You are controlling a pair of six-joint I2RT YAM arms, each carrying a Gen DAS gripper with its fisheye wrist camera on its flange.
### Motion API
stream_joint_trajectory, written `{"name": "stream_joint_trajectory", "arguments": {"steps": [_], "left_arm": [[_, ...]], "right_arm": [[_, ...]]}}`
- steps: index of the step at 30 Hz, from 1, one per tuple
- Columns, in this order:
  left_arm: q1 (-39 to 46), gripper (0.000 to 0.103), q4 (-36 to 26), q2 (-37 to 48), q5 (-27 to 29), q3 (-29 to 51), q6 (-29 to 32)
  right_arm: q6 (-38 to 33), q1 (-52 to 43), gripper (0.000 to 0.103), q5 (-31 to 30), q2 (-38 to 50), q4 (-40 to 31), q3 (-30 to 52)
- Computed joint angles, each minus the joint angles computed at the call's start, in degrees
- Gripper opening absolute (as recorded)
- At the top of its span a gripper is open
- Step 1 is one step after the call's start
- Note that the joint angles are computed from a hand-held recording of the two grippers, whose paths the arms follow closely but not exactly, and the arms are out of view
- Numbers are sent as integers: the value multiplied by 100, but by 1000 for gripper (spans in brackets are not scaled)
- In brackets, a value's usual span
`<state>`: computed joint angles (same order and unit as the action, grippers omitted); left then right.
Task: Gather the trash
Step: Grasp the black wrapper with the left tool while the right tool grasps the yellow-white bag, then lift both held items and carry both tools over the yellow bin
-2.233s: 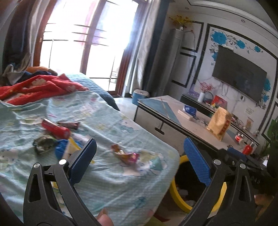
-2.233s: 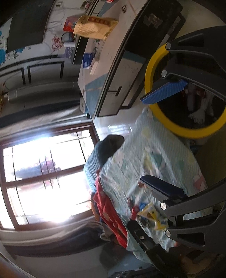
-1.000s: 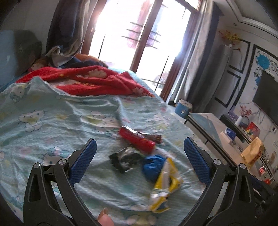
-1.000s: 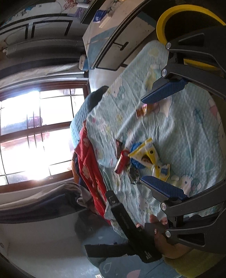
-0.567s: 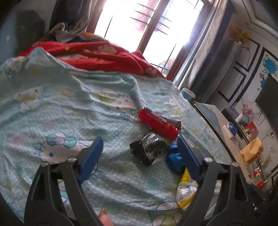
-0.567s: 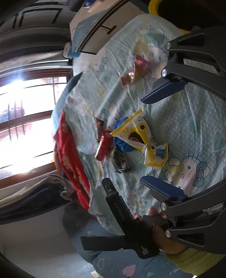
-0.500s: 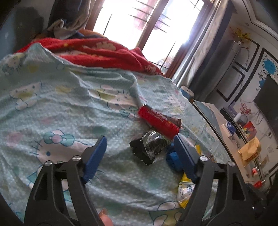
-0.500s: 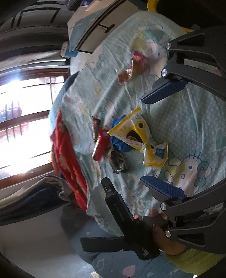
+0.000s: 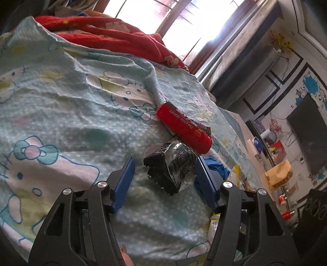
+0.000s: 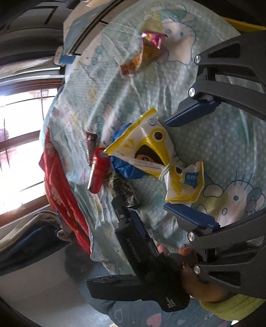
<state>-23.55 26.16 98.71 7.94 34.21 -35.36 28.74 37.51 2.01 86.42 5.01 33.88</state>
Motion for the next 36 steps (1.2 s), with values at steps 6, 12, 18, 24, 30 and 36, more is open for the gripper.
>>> {"name": "stream_joint_trajectory", "arguments": {"steps": [6,12,18,24,30,36], "left_arm": [[-22,43,17,110,26,88,-35],[-76,24,-78,133,27,135,-15],[-191,16,-82,77,-40,115,56],[-258,15,-3,-87,-108,-15,33],[-297,14,-33,-396,-212,-142,25],[-480,14,-155,-744,-366,-179,48]], "right_arm": [[114,-34,66,-304,229,194,-18],[171,-54,47,-566,204,441,-151],[141,-8,33,-560,-34,388,-287],[106,-87,30,-528,-304,333,-487],[22,-128,29,-409,-642,207,-692],[-54,-202,29,-275,-1006,66,-840]]}}
